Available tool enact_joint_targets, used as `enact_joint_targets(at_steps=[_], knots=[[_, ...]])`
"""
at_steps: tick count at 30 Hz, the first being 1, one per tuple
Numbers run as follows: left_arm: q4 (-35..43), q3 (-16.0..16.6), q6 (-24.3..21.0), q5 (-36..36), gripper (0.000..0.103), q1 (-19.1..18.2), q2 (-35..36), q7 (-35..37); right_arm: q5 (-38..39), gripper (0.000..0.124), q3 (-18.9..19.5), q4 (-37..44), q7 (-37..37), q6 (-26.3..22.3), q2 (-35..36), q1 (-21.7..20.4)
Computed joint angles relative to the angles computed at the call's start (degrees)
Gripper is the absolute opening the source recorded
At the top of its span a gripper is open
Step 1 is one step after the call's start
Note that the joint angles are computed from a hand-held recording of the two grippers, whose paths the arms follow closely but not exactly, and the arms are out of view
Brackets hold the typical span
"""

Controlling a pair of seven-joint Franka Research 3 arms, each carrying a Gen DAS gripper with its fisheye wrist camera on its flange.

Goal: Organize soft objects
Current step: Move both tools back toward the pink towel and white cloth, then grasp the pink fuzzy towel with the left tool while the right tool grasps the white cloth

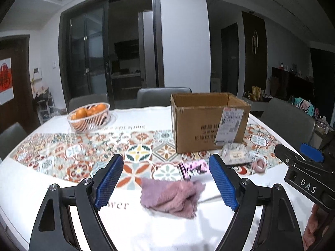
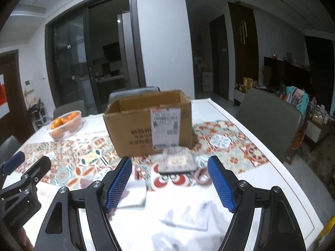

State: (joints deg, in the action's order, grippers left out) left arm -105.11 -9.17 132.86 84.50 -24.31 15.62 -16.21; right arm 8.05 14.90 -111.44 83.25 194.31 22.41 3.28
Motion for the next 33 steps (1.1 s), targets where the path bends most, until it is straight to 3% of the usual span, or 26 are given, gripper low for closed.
enact_joint_targets(at_steps=[4,8,13,20,25,29,33], knots=[[-0.86,0.06,1.81,-1.04,0.084,0.43,0.42,-2.17,3.0,0.076,-3.96,-1.88,0.34,1.0,-0.54,3.72],[-1.37,0.31,3.51,-1.77,0.084,0.8,1.31,-3.86,9.89,0.076,-11.31,-3.55,-0.18,3.54,-0.67,11.46],[-0.54,1.07,5.68,-4.05,0.084,1.27,3.15,-2.24,15.12,0.076,-16.79,-1.79,-2.81,-0.41,0.78,17.33],[2.01,2.57,10.01,-8.01,0.084,2.15,6.67,1.82,14.04,0.076,-20.82,2.08,-0.49,-10.43,3.6,20.33],[4.38,3.9,11.28,-10.63,0.084,1.71,9.36,5.91,10.55,0.076,-22.66,3.77,4.08,-13.65,5.24,21.17],[5.97,4.93,12.93,-13.01,0.084,1.72,11.27,8.36,7.07,0.076,-26.34,5.16,8.96,-15.32,6.92,23.89],[7.64,5.76,13.91,-16.04,0.084,1.65,13.12,11.31,4.14,0.076,-26.47,7.73,12.19,-19.08,8.64,23.38]])
